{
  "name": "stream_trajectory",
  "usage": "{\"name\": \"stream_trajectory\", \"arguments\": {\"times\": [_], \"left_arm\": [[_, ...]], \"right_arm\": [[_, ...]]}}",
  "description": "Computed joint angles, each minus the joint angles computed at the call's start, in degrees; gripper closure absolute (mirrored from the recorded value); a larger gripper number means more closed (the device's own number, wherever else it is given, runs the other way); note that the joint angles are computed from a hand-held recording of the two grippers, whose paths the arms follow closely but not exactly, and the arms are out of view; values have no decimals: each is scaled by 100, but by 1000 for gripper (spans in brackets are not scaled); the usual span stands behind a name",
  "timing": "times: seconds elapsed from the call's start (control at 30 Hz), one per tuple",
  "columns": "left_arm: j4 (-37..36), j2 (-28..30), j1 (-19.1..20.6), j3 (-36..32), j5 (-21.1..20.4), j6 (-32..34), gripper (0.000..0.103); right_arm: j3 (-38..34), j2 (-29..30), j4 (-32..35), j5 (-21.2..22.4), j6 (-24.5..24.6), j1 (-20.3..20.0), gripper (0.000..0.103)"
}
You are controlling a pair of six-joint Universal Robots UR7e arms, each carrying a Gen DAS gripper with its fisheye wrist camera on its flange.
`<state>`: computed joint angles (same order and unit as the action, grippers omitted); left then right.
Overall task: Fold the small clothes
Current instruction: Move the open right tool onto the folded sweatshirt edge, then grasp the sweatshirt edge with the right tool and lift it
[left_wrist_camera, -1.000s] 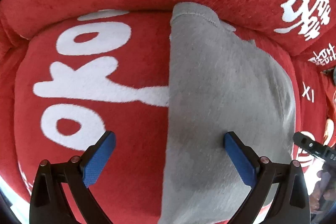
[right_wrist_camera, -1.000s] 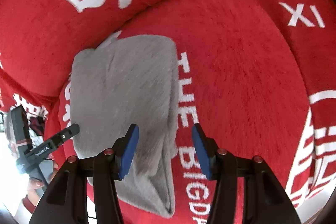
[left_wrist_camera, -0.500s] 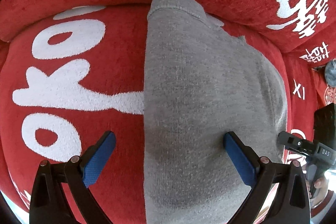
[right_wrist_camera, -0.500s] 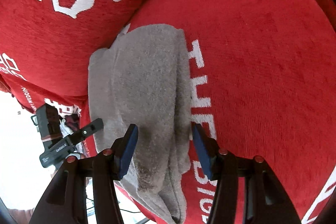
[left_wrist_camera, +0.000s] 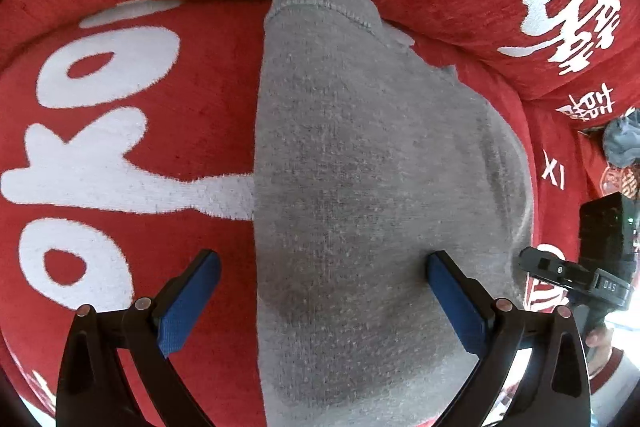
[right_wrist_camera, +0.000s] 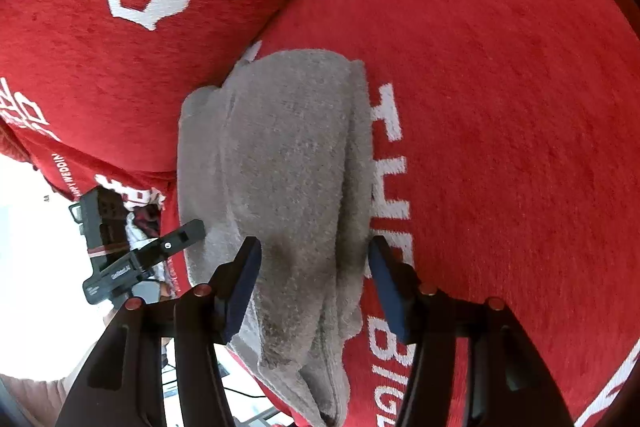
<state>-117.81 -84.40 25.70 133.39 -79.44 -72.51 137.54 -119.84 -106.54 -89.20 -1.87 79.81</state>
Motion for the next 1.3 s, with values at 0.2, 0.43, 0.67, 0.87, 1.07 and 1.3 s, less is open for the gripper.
{"name": "stream_trajectory", "arguments": {"times": [0.2, 0.43, 0.67, 0.87, 1.07, 1.3], "left_arm": [[-553, 103, 220, 113, -280, 361, 0], [-695, 544, 223, -99, -262, 561, 0], [-477, 489, 227, -137, -305, 688, 0], [-647, 194, -63, 51, 1, 383, 35], [-868, -489, -166, 307, -106, 422, 57], [-438, -1298, -632, 347, -76, 60, 57]], "right_arm": [[-76, 76, 186, 234, -442, -233, 43], [16, 427, -175, 538, -588, -139, 41], [246, 471, -645, 606, -196, 22, 41], [198, 485, -843, 190, 334, 565, 73], [254, 167, -763, 773, 642, 631, 74], [327, -91, -821, 1199, 1338, 1196, 74]]}}
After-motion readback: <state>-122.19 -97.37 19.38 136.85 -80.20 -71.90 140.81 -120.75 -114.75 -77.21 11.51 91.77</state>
